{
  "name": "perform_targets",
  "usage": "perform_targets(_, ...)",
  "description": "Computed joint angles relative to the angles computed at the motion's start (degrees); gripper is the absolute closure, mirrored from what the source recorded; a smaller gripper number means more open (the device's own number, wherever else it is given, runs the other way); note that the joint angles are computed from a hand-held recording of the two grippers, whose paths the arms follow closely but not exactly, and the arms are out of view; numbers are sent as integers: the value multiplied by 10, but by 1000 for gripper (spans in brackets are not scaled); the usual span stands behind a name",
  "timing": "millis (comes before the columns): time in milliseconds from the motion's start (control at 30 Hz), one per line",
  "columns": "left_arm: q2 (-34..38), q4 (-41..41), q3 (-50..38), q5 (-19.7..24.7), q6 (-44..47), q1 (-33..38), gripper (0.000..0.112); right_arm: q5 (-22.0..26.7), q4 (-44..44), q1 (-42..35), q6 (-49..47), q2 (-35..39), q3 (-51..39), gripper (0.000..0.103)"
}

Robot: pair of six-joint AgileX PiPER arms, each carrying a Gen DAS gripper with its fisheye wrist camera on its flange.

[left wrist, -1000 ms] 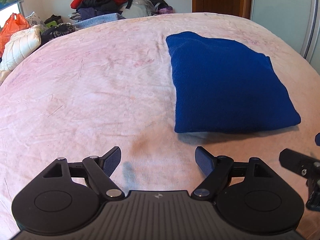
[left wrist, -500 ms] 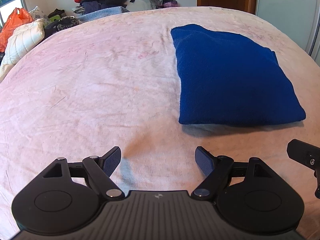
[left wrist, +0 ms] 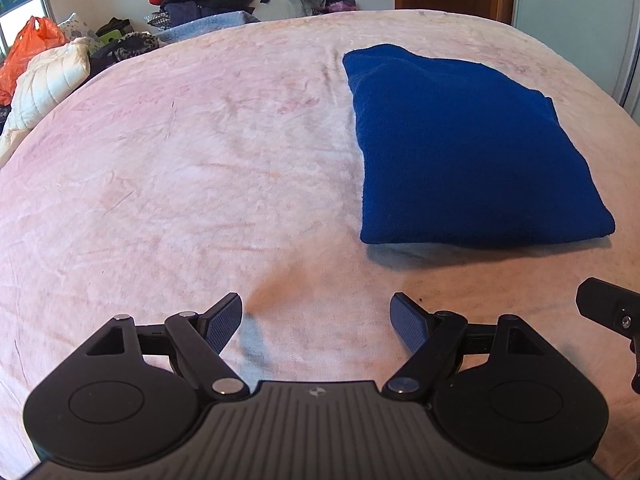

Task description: Fold small clothes

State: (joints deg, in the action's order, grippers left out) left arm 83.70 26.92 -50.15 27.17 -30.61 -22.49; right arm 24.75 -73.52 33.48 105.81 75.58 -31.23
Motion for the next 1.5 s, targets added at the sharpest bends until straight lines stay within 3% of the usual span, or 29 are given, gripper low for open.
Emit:
perform_targets(1000,-11,-94,5,-5,86,32,31,51,5,25,-28,24,-13,1)
perform_targets(1500,-10,-93,7,-9,87,28,31,29,1,6,-32,27,-12,1)
